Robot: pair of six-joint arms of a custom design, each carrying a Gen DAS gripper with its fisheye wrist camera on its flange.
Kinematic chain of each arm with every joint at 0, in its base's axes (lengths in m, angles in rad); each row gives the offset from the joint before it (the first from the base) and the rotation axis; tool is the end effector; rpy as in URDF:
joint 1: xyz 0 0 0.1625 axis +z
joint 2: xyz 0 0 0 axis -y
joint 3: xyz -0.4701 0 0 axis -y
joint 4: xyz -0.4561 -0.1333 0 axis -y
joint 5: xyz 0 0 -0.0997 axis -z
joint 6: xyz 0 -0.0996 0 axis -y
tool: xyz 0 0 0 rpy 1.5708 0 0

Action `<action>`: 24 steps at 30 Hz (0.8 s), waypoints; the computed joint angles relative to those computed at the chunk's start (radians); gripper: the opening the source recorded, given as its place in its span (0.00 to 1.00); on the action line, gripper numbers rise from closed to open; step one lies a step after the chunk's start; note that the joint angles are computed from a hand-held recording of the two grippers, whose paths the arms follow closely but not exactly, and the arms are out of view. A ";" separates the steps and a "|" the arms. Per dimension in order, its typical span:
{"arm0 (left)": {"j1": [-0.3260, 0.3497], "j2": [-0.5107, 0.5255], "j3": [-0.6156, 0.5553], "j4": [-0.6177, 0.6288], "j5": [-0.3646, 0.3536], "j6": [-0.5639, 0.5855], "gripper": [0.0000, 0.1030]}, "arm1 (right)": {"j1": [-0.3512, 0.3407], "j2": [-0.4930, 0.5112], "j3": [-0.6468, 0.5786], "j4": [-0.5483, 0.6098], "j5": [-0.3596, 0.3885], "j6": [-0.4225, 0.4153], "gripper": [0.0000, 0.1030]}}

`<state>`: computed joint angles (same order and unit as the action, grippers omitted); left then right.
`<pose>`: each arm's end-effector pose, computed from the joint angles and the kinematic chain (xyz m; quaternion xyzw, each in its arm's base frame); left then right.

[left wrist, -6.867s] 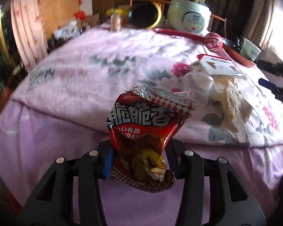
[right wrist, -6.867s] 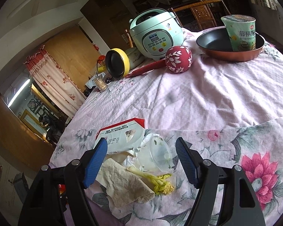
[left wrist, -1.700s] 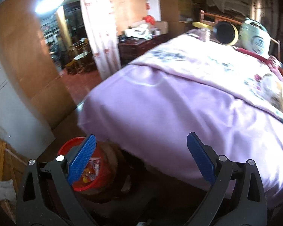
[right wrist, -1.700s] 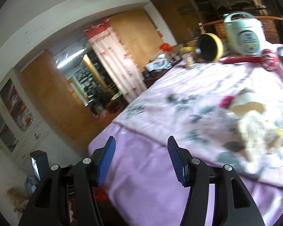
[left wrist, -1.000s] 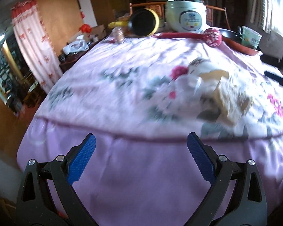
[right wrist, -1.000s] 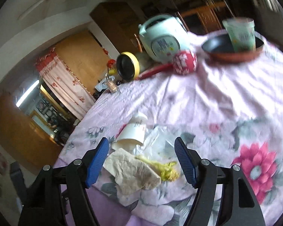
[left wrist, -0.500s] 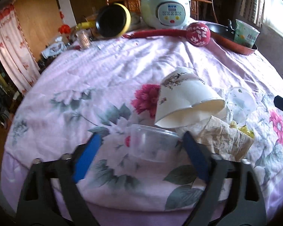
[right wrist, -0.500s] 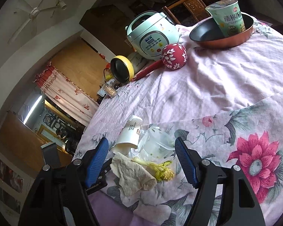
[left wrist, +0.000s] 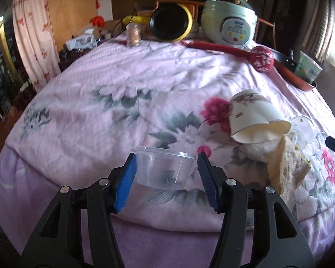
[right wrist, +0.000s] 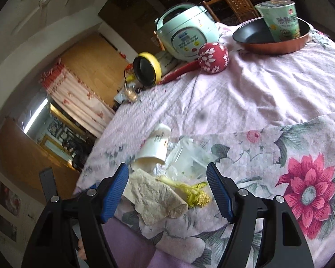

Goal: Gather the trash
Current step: 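Hold the cup in the left tool while the right tool grasps the crumpled beige tissue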

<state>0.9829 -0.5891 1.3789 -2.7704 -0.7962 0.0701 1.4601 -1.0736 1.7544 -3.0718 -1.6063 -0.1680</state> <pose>-0.2924 -0.8047 0.0742 0.2202 0.8828 -0.2768 0.3092 0.0495 -0.7294 0.2936 0.0192 -0.9168 0.3925 0.0715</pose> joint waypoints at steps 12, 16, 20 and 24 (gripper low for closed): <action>-0.020 0.006 0.040 -0.143 0.040 0.093 0.55 | 0.118 0.139 -0.076 0.094 -0.364 -0.279 0.56; -0.018 0.000 0.045 -0.149 0.028 0.091 0.55 | 0.120 0.145 -0.064 0.031 -0.375 -0.323 0.05; -0.012 -0.009 0.047 -0.130 0.004 0.069 0.55 | 0.085 0.059 0.010 -0.032 -0.119 -0.316 0.04; -0.006 -0.016 0.047 -0.116 -0.025 0.055 0.54 | 0.048 0.000 0.048 -0.056 0.066 -0.265 0.04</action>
